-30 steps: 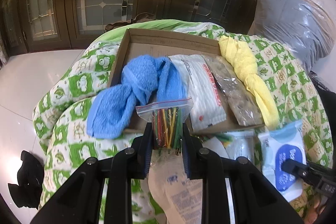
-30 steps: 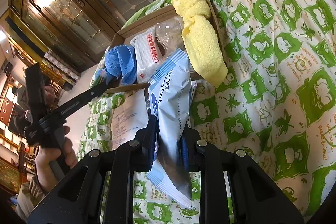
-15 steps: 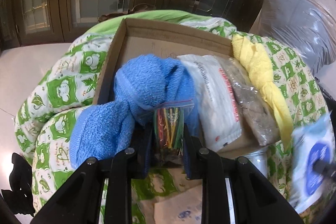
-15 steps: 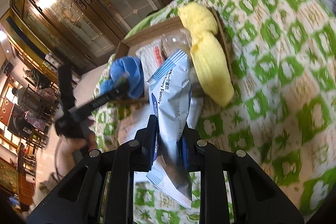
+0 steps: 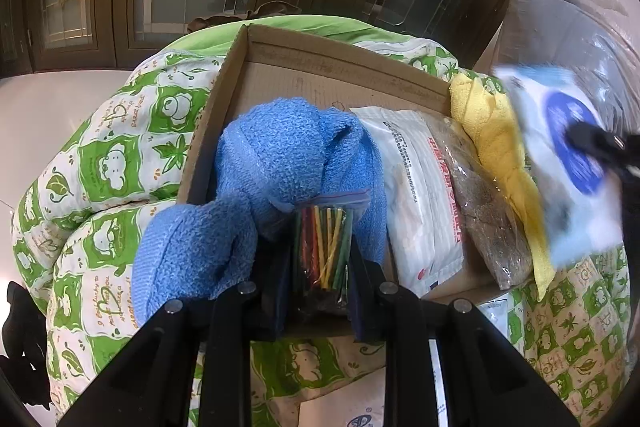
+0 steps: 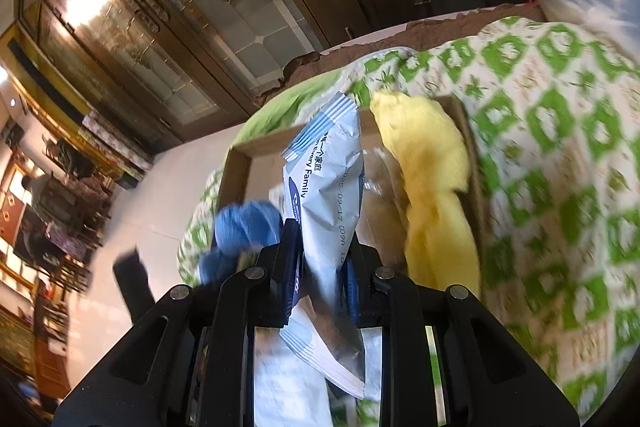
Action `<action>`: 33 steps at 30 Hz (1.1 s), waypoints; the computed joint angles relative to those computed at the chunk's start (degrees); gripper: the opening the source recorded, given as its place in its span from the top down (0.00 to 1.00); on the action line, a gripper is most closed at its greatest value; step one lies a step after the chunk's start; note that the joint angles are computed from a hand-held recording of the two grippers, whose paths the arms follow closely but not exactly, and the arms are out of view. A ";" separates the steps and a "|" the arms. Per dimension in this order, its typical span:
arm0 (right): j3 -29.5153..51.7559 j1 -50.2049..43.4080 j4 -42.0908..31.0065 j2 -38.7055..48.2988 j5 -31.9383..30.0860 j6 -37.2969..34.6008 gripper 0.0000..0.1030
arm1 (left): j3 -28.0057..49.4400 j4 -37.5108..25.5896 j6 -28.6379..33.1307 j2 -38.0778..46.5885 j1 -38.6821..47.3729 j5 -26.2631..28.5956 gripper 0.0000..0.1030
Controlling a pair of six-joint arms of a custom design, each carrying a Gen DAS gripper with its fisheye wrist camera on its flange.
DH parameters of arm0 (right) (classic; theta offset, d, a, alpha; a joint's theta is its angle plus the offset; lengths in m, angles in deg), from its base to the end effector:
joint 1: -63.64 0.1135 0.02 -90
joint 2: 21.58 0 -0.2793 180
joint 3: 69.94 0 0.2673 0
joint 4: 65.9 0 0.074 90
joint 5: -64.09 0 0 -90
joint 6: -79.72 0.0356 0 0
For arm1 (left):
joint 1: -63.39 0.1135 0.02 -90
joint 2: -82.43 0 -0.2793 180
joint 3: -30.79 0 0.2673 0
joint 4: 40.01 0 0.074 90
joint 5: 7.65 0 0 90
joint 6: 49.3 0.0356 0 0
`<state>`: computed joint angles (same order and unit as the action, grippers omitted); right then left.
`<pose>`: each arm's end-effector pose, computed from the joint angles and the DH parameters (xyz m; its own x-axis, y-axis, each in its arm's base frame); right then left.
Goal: Organize soft objects
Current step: 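Lower the sticks bag and Deegeo pack into the tray with both grippers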
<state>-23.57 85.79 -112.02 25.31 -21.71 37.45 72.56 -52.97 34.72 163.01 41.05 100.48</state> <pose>0.1599 0.0623 0.2354 -0.6967 0.5132 -0.5012 0.2767 0.8369 0.4722 0.2264 -0.1050 0.1368 -0.7788 0.2130 -0.5900 0.4607 0.8326 -0.3076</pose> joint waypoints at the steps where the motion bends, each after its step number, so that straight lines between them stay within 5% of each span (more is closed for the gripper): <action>1: 0.29 -1.22 1.62 2.08 -0.99 -0.78 0.81 | 0.01 0.00 0.02 -0.01 0.02 -0.01 0.77; 12: -1.79 -5.55 17.34 18.32 -5.45 -1.66 0.81 | -0.52 1.36 -0.06 0.21 -1.63 -2.77 0.76; 21: -4.50 -9.29 22.50 21.33 -6.77 -1.54 0.80 | 0.06 2.14 -0.06 1.39 -3.93 -6.39 0.74; 25: -5.02 -9.77 22.12 20.34 -6.10 -1.36 0.72 | -0.26 2.32 -0.28 0.65 -3.84 -6.14 0.58; 28: -5.26 -9.83 21.24 18.52 -5.00 -1.88 0.52 | -1.27 3.23 -0.87 -1.10 -3.10 -5.15 0.39; 33: -4.95 -9.84 18.40 13.52 -3.17 -2.35 0.48 | -2.05 2.85 -1.46 -3.08 -0.94 -1.44 0.37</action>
<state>-28.52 75.96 -93.62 38.83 -24.88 35.10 70.51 -50.12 33.25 159.93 40.10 99.04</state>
